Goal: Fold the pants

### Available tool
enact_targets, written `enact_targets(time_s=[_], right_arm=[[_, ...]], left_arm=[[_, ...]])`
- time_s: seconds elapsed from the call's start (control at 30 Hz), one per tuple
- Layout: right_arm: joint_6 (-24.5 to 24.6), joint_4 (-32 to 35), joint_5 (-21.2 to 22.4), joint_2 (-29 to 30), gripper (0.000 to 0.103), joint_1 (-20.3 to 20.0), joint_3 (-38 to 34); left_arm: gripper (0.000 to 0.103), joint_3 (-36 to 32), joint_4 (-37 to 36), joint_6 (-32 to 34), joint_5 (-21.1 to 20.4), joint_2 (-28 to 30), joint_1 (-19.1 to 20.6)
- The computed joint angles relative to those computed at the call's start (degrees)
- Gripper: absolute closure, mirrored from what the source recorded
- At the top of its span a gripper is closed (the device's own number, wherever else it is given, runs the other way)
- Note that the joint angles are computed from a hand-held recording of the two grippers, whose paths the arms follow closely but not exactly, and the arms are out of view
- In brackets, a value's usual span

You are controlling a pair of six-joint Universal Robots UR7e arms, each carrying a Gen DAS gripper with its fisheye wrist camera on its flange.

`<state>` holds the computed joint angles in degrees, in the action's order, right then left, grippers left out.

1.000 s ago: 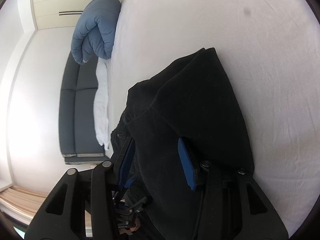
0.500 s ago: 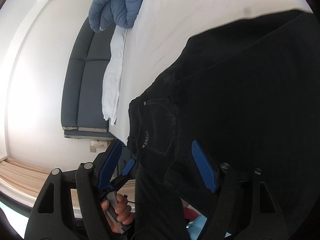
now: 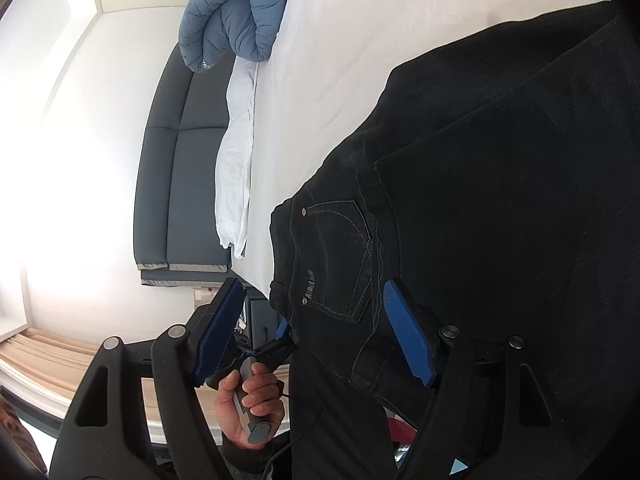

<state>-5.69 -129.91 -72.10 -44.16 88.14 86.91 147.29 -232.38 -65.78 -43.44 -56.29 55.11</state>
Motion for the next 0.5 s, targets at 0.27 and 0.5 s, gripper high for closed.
enact_targets(time_s=[0.27, 0.5], right_arm=[[-1.1, 2.2, 0.3, 1.8, 0.031, 1.4, -3.0], [-1.8, 3.4, 0.7, 3.1, 0.031, 2.3, -4.7]], left_arm=[[0.015, -1.4, -5.7, -0.2, -2.7, 2.2, 2.7], [0.027, 3.9, 2.6, -16.3, 10.5, -1.8, -5.5]])
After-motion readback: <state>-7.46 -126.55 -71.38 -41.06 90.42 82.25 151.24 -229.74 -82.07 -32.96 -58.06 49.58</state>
